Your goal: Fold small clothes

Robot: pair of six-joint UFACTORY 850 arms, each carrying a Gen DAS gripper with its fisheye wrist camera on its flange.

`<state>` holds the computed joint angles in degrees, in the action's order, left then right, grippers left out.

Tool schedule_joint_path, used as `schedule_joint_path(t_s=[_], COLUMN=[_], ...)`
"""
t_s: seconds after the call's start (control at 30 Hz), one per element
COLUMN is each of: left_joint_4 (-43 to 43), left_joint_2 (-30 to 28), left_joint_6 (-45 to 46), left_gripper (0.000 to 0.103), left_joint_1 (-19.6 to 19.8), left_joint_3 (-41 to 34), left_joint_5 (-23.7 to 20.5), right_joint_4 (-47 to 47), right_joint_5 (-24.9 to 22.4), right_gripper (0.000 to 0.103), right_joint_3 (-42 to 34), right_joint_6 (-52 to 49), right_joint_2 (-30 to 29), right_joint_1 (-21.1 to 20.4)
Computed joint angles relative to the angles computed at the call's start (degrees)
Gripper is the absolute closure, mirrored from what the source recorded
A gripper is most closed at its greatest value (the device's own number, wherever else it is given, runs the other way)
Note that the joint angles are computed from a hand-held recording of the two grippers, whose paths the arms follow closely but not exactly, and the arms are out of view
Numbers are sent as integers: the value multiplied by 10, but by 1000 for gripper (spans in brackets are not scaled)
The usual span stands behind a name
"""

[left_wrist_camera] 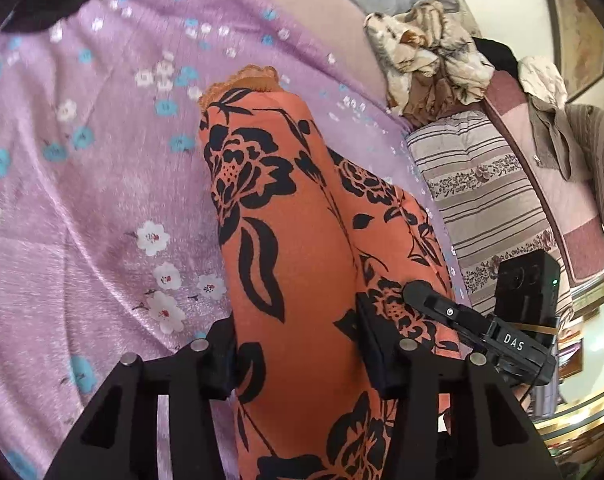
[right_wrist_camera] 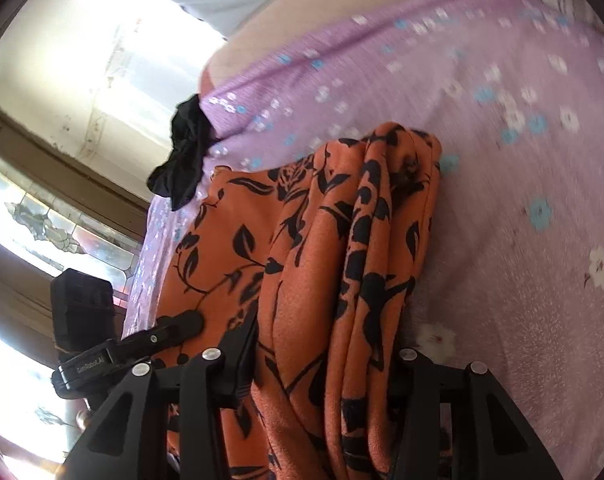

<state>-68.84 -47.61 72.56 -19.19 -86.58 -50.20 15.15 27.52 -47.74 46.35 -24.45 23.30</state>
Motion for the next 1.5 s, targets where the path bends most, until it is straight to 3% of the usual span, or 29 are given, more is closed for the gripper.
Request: schedule_joint_path(t_s=[0.23, 0.47, 0.93, 1.5], left_joint_4=[-55, -73, -56, -35], left_joint_2=[75, 117, 133, 132], left_joint_6=[66, 95, 95, 74], left_gripper=[52, 52, 52, 52], left_joint_1=[27, 52, 56, 48], left_joint_3=[77, 118, 153, 155], left_joint_5=[34, 69, 160, 191], right_joint_4=[82, 97, 55, 71], right_joint_5=[45, 59, 7, -20], right_gripper=[56, 56, 56, 56], right_joint_3=[-12, -39, -98, -110], right_joint_6=[-88, -102, -71, -92], right_joint_2=[13, 1, -53, -61], right_joint_1=[42, 69, 80, 80])
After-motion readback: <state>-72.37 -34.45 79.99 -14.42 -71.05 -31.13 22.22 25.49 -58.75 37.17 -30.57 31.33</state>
